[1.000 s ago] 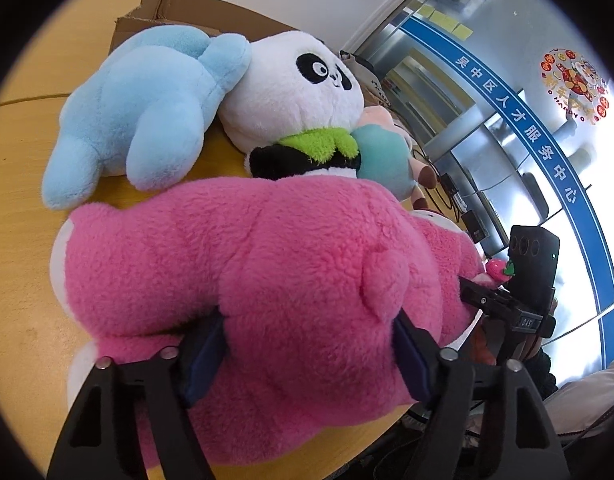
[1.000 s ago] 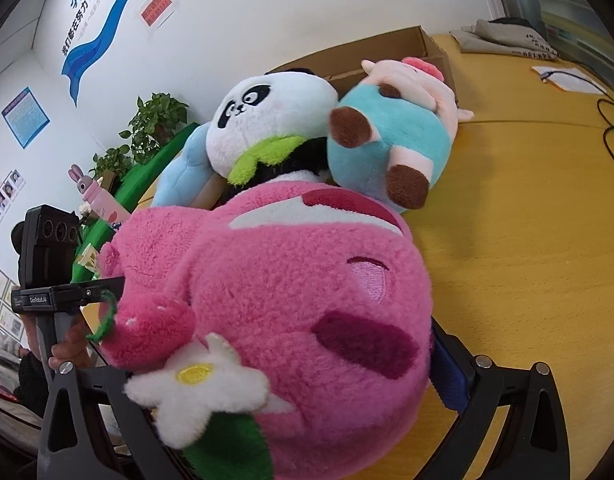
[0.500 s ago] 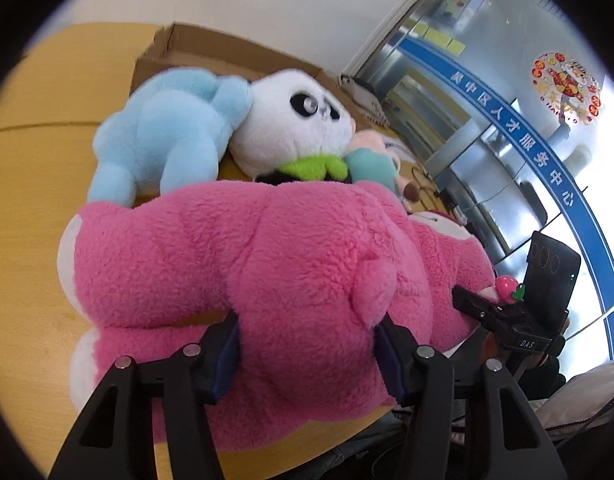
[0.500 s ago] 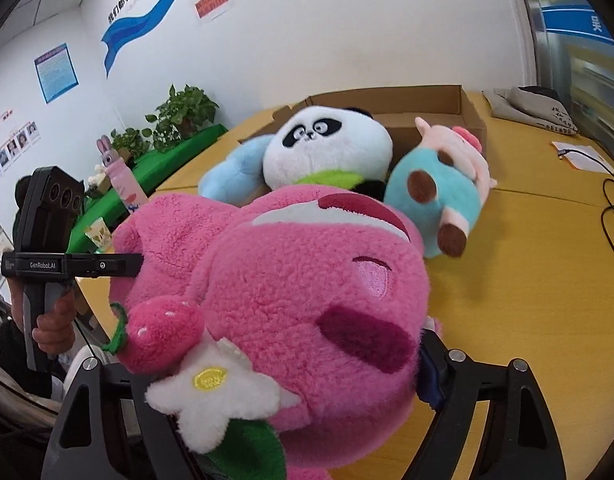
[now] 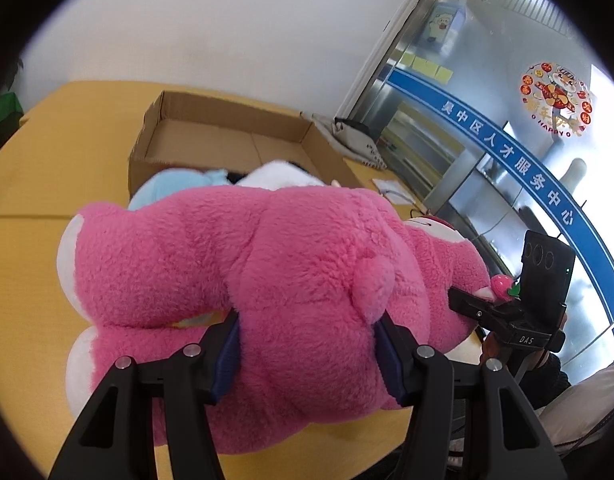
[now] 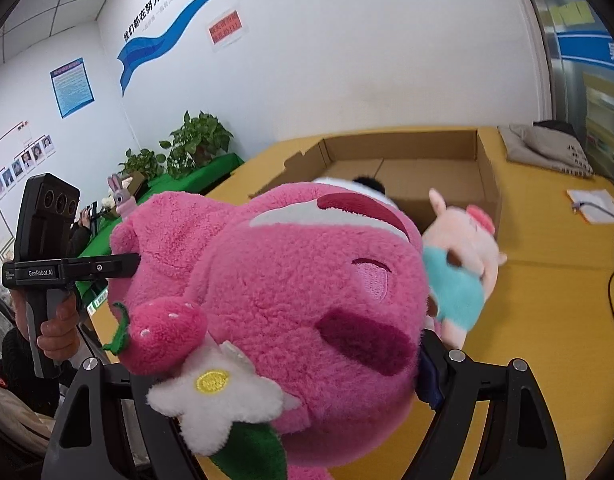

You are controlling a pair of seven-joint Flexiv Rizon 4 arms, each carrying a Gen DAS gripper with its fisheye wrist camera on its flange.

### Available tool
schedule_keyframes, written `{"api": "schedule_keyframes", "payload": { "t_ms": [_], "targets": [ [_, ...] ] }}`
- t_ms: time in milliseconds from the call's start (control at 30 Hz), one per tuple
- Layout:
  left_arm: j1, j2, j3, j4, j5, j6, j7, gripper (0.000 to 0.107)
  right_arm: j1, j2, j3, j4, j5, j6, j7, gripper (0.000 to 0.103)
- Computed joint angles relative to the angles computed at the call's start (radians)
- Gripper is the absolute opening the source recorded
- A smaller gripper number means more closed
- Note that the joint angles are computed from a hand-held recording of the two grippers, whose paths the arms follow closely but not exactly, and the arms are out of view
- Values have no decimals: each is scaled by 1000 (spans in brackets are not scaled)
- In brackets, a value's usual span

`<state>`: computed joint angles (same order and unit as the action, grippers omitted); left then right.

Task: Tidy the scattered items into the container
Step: 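Lift the pink bear with both grippers and carry it over the box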

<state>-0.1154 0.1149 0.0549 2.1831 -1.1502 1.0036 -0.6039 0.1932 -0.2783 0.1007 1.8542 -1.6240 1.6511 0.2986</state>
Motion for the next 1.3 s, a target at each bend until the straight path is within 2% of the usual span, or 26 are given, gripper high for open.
{"api": "schedule_keyframes", "payload": {
  "t_ms": [133, 233, 400, 600, 733, 833, 1000, 1133, 1300],
  "targets": [
    [17, -42, -9, -81, 39, 2, -10, 57, 15, -19, -26, -37, 105, 8, -116, 88],
    [31, -79, -16, -139, 48, -3, -1, 57, 31, -37, -20, -59, 277, -18, -302, 88],
    [62, -149, -35, -230, 46, -14, 17, 57, -12, -97, 98, -136, 590, -105, -634, 88],
    [103, -221, -60, -317, 62, -26, 25, 57, -42, -174, 202, -259, 825, -212, -898, 88],
    [127, -259, -76, -367, 56, -29, 31, 57, -31, -210, 211, -330, 912, -249, -995, 88],
    [147, -292, -87, -416, 66, -40, 26, 57, 0, -231, 174, -379, 937, -253, -1034, 88],
    [169, -352, -112, -521, 110, -30, 5, 57, -6, -293, 203, -514, 1042, -318, -1183, 88],
    [185, -412, -137, -640, 178, -22, -41, 57, -7, -361, 226, -677, 1128, -393, -1289, 88],
    [207, -518, -182, -836, 253, -28, -88, 57, 19, -456, 208, -910, 1189, -476, -1399, 88]
  ]
}}
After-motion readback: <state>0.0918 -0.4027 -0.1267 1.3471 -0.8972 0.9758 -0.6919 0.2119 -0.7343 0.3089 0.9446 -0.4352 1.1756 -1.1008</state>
